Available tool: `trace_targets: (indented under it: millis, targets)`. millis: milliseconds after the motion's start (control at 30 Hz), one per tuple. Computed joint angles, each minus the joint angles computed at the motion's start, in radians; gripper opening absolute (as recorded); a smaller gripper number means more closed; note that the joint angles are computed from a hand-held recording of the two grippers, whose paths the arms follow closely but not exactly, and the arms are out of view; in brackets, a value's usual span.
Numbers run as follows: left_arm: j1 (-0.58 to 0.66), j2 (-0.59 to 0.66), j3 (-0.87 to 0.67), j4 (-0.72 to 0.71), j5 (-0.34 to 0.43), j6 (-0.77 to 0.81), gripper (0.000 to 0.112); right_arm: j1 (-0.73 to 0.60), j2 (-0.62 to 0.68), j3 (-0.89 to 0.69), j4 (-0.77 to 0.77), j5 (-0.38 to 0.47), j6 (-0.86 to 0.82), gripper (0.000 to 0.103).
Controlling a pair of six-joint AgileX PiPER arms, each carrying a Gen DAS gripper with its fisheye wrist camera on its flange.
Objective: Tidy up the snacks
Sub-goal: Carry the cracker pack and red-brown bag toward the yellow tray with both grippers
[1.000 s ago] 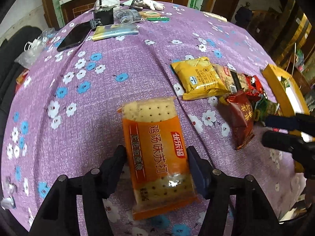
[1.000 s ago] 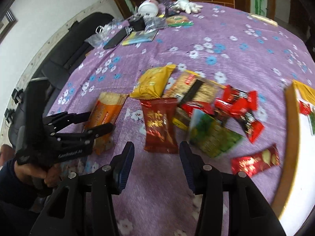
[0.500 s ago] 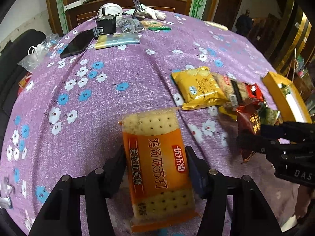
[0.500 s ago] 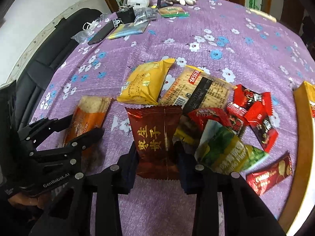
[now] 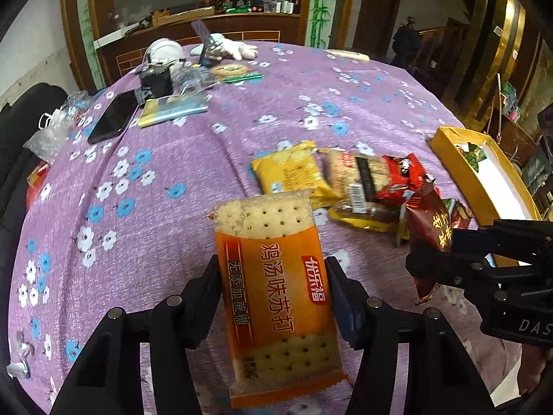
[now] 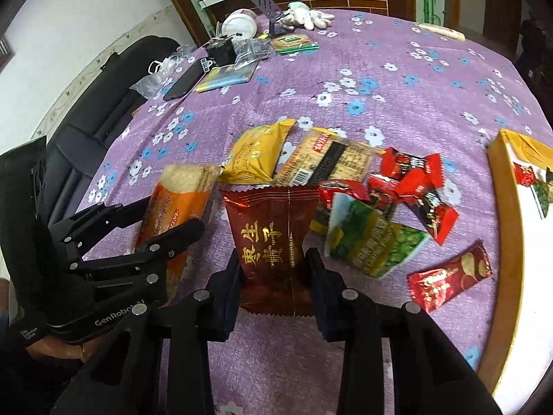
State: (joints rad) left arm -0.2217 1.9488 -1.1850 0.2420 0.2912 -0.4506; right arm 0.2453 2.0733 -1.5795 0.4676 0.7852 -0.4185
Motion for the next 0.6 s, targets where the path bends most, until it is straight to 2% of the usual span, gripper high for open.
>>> trace_targets:
  millis: [267,600]
  targets:
    - [-0.062,-0.005,-0.032,0.120,0.030,-0.127,0.061,-0.046,-0.057,0.057,0.022,-0.018,-0.047,0.034]
    - [-0.130,0.030,-0.128,0.144,0.088,-0.152,0.061,-0.140,-0.103,0.095,0.082,-0.013,-0.109,0.034]
